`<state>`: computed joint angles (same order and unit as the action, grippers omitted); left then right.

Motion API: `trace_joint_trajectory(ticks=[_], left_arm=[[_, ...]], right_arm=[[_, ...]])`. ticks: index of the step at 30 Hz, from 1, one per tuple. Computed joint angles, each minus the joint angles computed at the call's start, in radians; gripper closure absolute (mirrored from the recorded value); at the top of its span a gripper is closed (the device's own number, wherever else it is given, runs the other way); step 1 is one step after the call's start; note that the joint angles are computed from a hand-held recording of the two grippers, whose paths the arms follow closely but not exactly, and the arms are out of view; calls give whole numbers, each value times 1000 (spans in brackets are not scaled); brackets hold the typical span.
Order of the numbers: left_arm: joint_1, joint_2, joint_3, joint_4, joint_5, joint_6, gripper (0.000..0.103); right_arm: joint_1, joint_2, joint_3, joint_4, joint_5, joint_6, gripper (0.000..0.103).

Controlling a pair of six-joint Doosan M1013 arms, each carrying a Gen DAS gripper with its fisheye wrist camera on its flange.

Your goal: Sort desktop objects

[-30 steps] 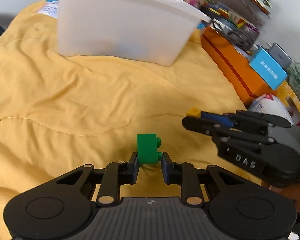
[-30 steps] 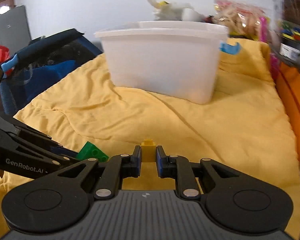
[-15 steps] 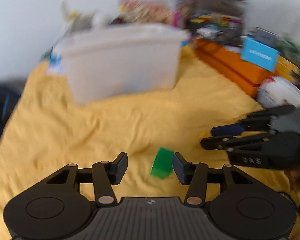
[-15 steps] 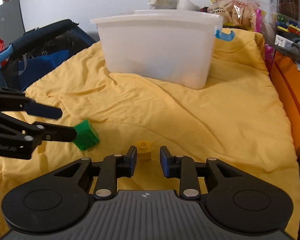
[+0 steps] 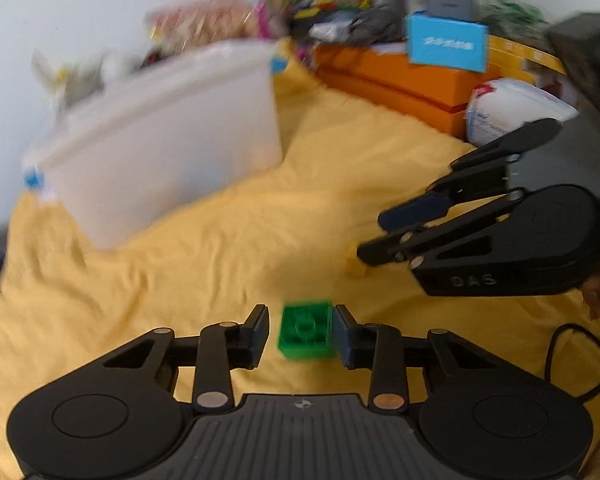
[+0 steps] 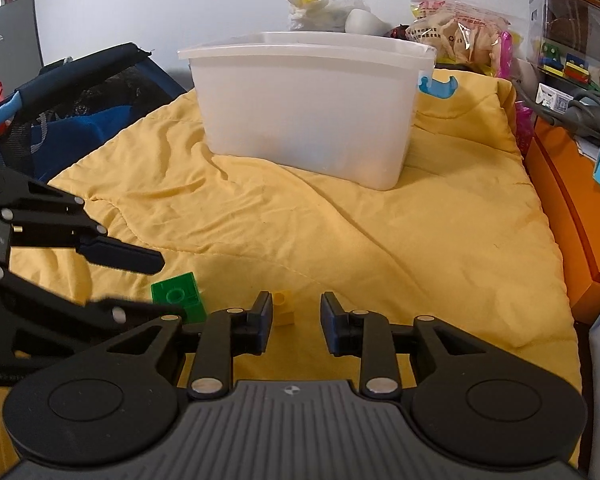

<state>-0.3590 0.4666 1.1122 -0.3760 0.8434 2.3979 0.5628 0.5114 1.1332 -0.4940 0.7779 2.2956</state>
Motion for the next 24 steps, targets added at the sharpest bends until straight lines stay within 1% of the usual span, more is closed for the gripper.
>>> trace_joint_trajectory(ticks=[1, 3, 4, 5, 6, 7, 8, 9, 10, 11, 13, 14, 16, 17, 19, 20, 21, 22, 23, 24], left_arm=[[-5, -12, 22, -5, -23, 57, 64], [-16, -20, 34, 14, -22, 139, 64], [-25, -22, 40, 43, -20, 174, 64], [-36, -20, 43, 89, -13, 191, 64], [-49, -20, 53, 154, -28, 188, 63], [-59, -26, 76, 204, -84, 181, 61], [-60, -22, 74, 217, -93, 169, 61], [-57, -13, 56, 210, -77, 138, 66], [-50, 0, 32, 203, -56, 81, 77], [-41, 13, 4, 191, -28, 19, 77], [-7, 57, -86, 97, 97, -125, 77], [14, 81, -133, 30, 167, -209, 77], [64, 128, -207, -155, 300, -363, 77], [85, 145, -224, -238, 338, -446, 77], [106, 163, -228, -295, 357, -581, 77], [109, 165, -224, -283, 360, -635, 75], [111, 164, -219, -270, 356, -664, 64], [113, 159, -212, -267, 344, -666, 63], [108, 149, -205, -229, 327, -665, 60], [95, 133, -196, -162, 295, -656, 54]], right_arm=[[0, -1, 1, -2, 2, 2, 73], [-1, -2, 1, -5, 6, 10, 73], [-1, -1, 0, -4, 10, 11, 73], [-1, 0, -1, -2, 14, 12, 73], [-1, 0, -2, -1, 16, 14, 73], [-1, 0, -2, -2, 16, 15, 73], [-1, 0, -2, -3, 16, 15, 73], [-1, 0, -1, -3, 15, 13, 73], [-1, -1, 0, -5, 15, 14, 73], [0, -1, 1, -9, 16, 14, 73], [1, -1, 2, -11, 18, 11, 73], [2, -2, 3, -11, 17, 11, 73], [2, -2, 3, -11, 17, 9, 73], [2, -3, 3, -11, 16, 9, 73], [0, 0, 0, -5, 16, 6, 73], [0, 2, -4, -3, 17, 4, 73], [0, 2, -5, -1, 14, 1, 73], [0, 2, -5, 0, 11, -3, 73], [1, 2, -6, 1, 10, -7, 73], [1, 2, -6, 0, 7, -10, 73]])
